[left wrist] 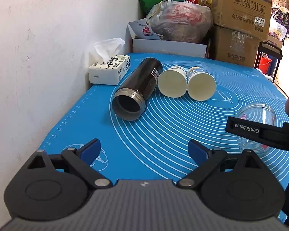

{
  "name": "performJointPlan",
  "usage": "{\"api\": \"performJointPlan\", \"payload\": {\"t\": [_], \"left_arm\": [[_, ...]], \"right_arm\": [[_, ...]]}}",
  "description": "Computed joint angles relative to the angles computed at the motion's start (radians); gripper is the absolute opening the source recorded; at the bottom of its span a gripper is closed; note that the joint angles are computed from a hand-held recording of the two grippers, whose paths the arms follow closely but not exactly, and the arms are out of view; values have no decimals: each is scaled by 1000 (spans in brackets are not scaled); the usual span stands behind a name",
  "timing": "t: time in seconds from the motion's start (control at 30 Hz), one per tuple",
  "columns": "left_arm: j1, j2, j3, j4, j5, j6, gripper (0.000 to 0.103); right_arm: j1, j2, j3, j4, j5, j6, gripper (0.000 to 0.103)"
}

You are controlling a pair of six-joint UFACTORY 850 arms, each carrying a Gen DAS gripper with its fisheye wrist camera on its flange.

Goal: Flip cup upside down
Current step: 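Turn the jar opening-down with the right tool and lower it onto the mat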

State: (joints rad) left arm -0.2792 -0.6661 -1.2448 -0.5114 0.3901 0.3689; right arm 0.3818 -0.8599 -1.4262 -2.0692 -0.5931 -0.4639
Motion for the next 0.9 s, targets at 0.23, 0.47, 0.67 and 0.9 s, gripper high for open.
{"api": "performJointPlan", "payload": {"t": [0.23,0.47,0.67,0.9], "left_arm": [[1,-2,-4,-4,-17,-4,96],[-2,-2,-6,-20,-21,9,96],[-5,-3,-6,-17,-22,13,96],[-8,-6,-10,-10,-23,7,96]], "right_arm": [[-3,15,-8,95,38,-59,90],[-7,21,-43,206,97,17,90],[-21,31,-122,494,183,144,90],[-63,35,-166,631,275,358,90]]}}
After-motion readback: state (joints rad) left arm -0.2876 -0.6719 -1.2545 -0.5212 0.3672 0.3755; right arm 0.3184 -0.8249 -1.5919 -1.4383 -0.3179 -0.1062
